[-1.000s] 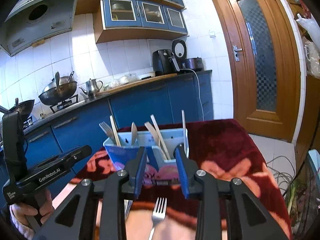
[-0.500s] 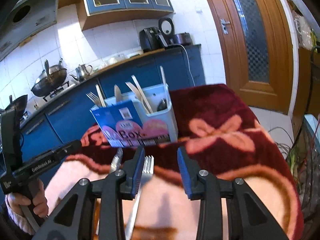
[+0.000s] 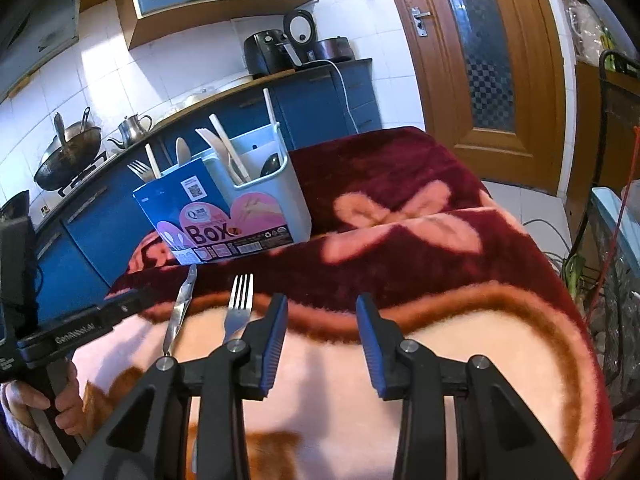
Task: Organize utensils
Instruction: 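Grasp the silver knife with the left tool while the right tool grasps the silver fork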
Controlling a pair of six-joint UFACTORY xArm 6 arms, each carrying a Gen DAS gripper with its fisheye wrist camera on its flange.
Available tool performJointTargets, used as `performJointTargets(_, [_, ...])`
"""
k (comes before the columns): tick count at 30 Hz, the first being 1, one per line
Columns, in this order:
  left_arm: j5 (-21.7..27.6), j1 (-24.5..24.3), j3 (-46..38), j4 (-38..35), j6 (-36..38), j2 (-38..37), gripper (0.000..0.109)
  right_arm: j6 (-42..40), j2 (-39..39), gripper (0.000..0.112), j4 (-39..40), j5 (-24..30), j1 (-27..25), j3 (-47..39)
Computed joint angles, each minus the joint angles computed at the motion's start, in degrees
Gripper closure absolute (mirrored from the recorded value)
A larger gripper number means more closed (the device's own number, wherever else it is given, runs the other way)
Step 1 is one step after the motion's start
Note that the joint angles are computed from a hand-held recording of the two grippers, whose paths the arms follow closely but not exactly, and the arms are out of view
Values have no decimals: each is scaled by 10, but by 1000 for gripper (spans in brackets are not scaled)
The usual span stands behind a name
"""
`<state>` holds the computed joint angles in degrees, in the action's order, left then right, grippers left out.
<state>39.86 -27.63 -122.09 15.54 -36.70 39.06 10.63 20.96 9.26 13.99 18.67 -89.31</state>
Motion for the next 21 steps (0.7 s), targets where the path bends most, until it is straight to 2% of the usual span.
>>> performJointTargets(12, [70,1,-107,-76,45,70,75,-24,0,73,32,0,-2,4])
performJointTargets(18, [124,-7,-195,-54,38,120,75,-40,-3,73,55,-6,-3,10])
performJointTargets(21, [151,-9,-244,-56,47,147,80,-39,-3,73,54,-6,-3,10])
